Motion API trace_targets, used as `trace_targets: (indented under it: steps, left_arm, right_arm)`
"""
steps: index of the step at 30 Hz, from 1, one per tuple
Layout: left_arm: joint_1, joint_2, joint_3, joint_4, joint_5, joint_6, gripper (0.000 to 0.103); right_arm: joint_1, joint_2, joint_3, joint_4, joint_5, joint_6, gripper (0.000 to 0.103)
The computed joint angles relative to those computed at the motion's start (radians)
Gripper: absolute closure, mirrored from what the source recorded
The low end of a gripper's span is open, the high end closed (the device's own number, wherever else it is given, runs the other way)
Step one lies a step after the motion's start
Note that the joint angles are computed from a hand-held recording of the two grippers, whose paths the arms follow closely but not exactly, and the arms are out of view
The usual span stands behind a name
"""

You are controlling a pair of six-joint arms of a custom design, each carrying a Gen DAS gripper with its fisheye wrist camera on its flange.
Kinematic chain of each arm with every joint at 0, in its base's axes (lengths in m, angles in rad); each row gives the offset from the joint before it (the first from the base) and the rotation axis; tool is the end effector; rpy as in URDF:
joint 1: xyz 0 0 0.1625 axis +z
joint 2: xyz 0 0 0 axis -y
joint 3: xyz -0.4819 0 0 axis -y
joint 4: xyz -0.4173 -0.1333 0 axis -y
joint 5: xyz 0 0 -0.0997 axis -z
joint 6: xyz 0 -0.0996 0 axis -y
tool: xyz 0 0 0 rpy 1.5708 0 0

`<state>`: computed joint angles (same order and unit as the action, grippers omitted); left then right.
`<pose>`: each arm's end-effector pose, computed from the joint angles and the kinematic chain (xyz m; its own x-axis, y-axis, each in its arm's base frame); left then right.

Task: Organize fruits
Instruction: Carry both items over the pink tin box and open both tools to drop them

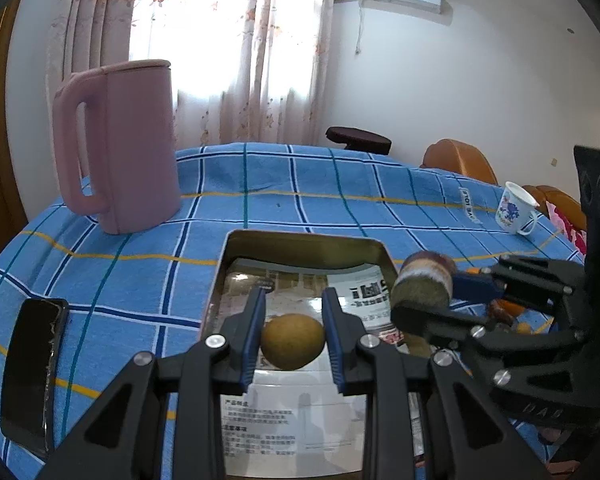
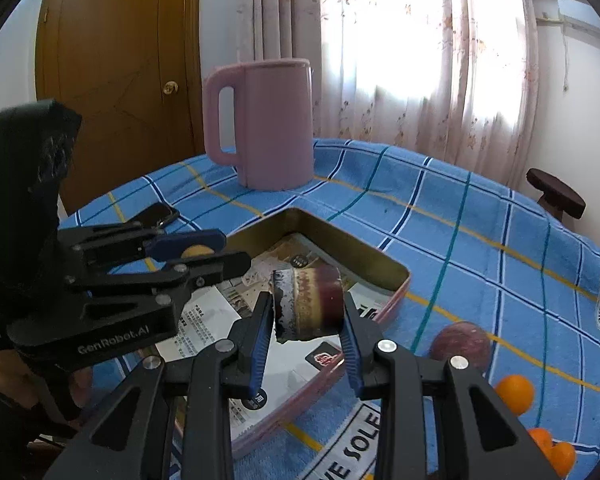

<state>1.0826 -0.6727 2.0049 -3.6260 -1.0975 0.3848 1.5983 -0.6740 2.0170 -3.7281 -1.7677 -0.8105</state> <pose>-0.1278 -0.6216 0.0568 -0.7277 0.3886 -0.5652 0.6742 0.5571 -0.4850 0.1306 -0.6069 0.0622 -0.6646 -0.4178 0.6195 -0.7262 0.5563 -0.4039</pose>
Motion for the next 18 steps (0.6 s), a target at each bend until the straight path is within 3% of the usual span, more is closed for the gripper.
trace_targets:
  steps: [18]
  left_arm:
    - [0.015,0.005,-0.024,0.043,0.035,-0.006,0.073]
  right_arm:
    - [0.013,0.047,-0.053,0.07,-0.046,-0.012,0.069]
